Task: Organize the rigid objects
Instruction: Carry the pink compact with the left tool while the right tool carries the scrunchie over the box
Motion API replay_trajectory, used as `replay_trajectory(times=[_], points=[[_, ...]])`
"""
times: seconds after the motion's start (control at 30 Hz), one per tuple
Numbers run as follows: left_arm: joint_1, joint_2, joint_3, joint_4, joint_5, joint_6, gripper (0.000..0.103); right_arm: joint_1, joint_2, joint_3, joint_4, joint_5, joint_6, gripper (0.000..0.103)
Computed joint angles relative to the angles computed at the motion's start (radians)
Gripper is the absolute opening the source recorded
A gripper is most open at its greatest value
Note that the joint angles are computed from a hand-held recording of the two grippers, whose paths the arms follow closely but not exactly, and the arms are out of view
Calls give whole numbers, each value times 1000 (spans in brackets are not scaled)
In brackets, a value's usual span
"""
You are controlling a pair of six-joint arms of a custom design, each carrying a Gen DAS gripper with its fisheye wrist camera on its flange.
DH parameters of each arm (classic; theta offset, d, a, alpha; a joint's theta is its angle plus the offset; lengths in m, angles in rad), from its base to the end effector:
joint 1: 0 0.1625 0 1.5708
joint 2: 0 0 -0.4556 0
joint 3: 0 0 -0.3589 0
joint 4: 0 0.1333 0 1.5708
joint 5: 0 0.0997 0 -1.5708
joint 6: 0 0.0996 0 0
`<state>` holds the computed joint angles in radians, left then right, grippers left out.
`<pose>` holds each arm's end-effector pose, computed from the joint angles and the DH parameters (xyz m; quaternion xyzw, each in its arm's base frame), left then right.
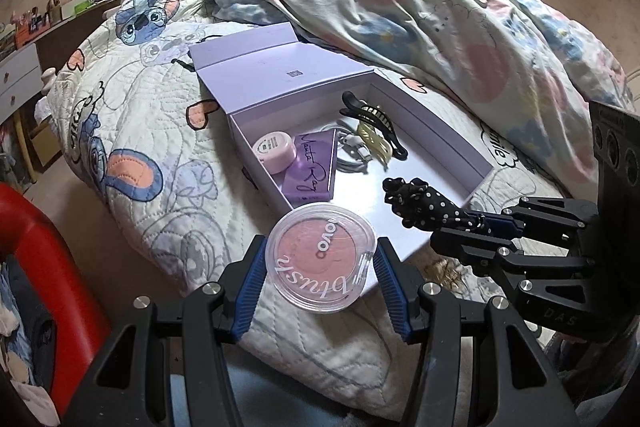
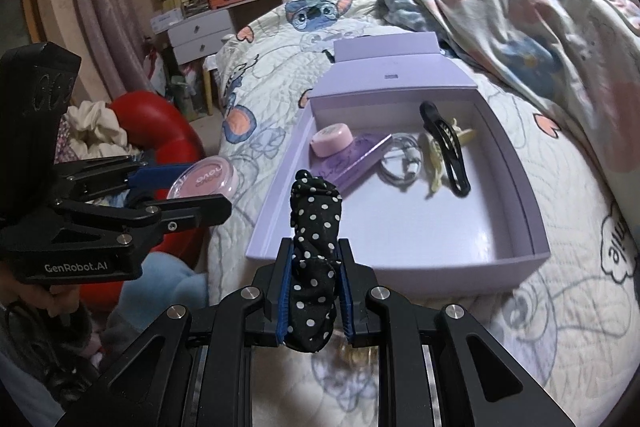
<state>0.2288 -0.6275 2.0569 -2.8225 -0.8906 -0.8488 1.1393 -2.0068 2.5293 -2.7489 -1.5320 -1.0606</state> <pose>-0.4463 -0.3051 -0.0192 0.2579 0.9034 -0.2571 0.2264 0.0166 -0.2920 0.3783 0.2988 -0.8982 0.2489 0.2050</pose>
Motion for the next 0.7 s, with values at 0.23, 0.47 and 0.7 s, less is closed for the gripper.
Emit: replay_trajectory(times=[0.23, 0.47, 0.7], points=[[41, 22, -43, -16, 0, 61, 53, 41, 88, -34, -50, -23, 30, 20], [79, 53, -96, -36, 6, 108, 53, 70, 168, -73, -102, -46, 49, 20], [108, 80, -162, -17, 16, 172, 53, 93, 232, -120, -141, -70, 48, 20]])
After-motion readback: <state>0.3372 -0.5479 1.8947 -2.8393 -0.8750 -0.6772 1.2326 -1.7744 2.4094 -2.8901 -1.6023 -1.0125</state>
